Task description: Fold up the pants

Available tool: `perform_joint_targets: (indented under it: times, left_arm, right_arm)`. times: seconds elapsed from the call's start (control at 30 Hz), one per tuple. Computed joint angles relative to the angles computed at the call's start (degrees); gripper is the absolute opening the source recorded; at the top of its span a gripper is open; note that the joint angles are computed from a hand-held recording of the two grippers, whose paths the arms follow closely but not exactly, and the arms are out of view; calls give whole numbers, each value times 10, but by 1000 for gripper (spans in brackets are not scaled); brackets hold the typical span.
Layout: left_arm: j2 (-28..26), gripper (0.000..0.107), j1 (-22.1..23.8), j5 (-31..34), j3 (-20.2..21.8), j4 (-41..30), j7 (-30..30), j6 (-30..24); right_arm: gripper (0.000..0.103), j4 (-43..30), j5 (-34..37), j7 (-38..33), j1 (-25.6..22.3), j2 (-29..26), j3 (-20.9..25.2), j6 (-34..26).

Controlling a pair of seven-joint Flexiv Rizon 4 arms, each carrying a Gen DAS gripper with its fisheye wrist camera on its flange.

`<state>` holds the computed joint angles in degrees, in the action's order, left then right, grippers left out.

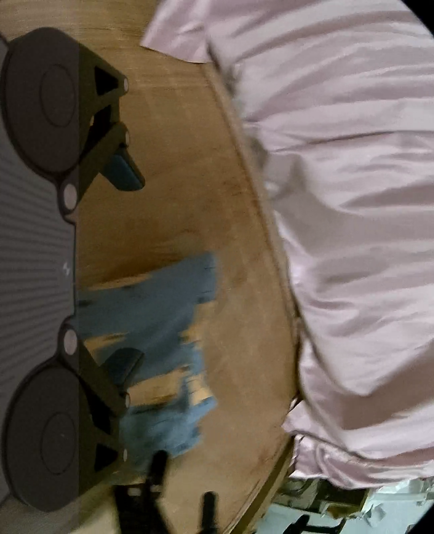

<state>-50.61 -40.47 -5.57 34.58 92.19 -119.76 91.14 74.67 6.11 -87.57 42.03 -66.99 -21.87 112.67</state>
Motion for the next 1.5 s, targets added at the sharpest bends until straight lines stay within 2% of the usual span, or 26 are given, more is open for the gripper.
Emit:
perform_joint_targets:
  times: [0.1, 0.17, 0.2, 0.23, 0.27, 0.4, 0.47, 0.57, 0.63, 0.7, 0.77, 0.83, 0.9, 1.07, 1.23, 1.5]
  left_arm:
    - [-27, 102, 40, -17, -29, -56, -1, -3]
    - [-49, 102, 45, -23, -21, -100, -4, -55]
    - [-59, 101, 46, -19, -16, -119, -7, -87]
    - [-68, 101, 45, -12, -8, -137, -8, -119]
    - [-72, 101, 49, -2, -10, -143, -7, -128]
    - [-55, 101, 70, 26, -45, -99, -31, -65]
    - [-44, 101, 83, 34, -62, -89, -38, -57]
    - [-22, 101, 83, 40, -70, -72, -56, -69]
    - [5, 102, 97, 48, -100, -42, -58, -50]
    - [26, 103, 100, 48, -119, 1, -67, -1]
    - [31, 103, 74, 35, -101, 27, -73, 11]
    - [32, 102, 58, 32, -92, 34, -53, -22]
    - [26, 102, 31, 45, -65, 28, -53, -61]
    - [33, 102, 20, 74, -53, 37, -71, -53]
    - [42, 102, 20, 87, -55, 45, -89, -54]
    - [48, 102, 28, 101, -64, 49, -98, -51]
  right_arm:
    - [102, -55, 41, 18, 33, -45, -76, -45]
    - [102, -61, 63, 45, 60, -65, -134, -88]
    - [102, -60, 56, 65, 58, -68, -142, -95]
    - [102, -59, 49, 74, 50, -64, -131, -97]
    - [102, -58, 38, 81, 38, -56, -114, -102]
    - [102, -41, -2, 96, 8, -29, -61, -80]
    - [102, -10, -18, 97, 10, -10, -51, -50]
    - [102, 48, -62, 75, -19, 40, 19, -30]
    - [102, 82, -77, 68, -27, 66, 44, -40]
    - [102, 101, -89, 62, -15, 77, 32, -74]
    - [102, 114, -102, 63, 15, 75, -8, -109]
    - [102, 118, -130, 61, 5, 83, 2, -120]
    - [102, 123, -160, 52, -6, 95, 10, -133]
    - [102, 146, -202, 38, -36, 120, 42, -136]
    - [102, 165, -226, 28, -34, 136, 34, -147]
    - [102, 181, -230, 5, -60, 154, 62, -113]
